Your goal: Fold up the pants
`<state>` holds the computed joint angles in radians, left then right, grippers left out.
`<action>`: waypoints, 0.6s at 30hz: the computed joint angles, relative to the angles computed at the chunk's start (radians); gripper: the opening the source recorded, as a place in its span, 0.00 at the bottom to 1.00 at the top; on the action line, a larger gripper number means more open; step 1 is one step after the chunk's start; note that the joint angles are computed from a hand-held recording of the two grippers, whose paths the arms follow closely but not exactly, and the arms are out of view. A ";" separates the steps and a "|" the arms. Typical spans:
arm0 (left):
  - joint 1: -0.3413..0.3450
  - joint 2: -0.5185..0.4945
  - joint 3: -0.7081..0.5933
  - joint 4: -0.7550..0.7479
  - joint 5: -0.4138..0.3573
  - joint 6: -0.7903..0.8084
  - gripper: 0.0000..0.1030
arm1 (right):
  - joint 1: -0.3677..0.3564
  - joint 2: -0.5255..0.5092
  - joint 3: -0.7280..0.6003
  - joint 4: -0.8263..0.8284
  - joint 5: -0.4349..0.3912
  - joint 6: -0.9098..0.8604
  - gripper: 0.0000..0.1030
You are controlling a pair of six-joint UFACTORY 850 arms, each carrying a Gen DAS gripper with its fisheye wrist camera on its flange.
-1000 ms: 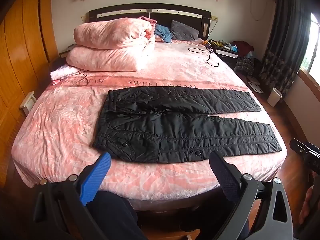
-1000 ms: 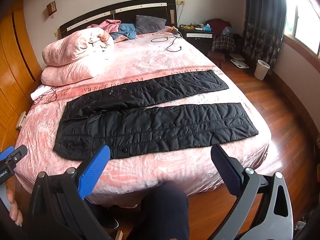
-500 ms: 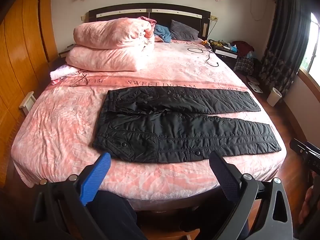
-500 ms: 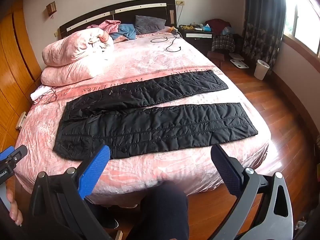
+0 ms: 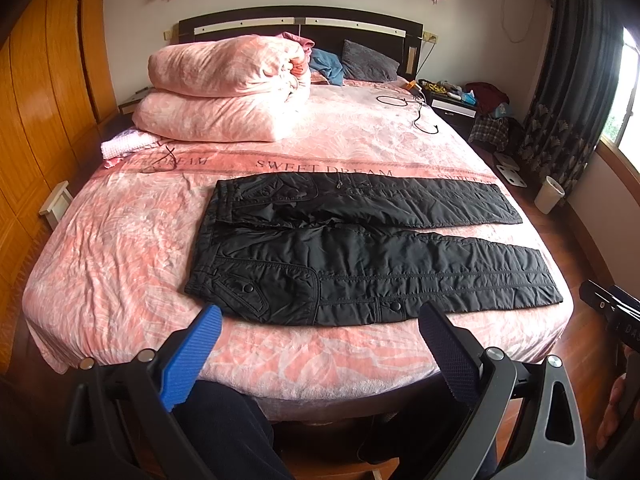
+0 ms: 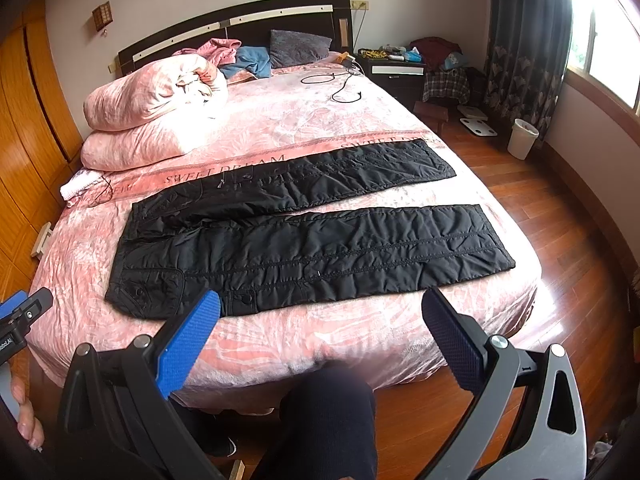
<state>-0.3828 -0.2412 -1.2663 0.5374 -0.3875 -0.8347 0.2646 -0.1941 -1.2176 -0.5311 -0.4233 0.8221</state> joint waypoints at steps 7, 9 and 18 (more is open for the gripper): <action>0.000 0.000 0.001 0.000 0.001 -0.001 0.96 | -0.003 0.003 0.004 0.004 0.002 -0.007 0.98; 0.000 0.000 0.001 -0.002 0.000 0.001 0.96 | -0.003 0.003 0.005 0.005 0.002 -0.007 0.98; 0.000 0.000 0.000 0.000 0.000 -0.001 0.96 | -0.002 0.005 0.004 0.011 -0.002 -0.013 0.98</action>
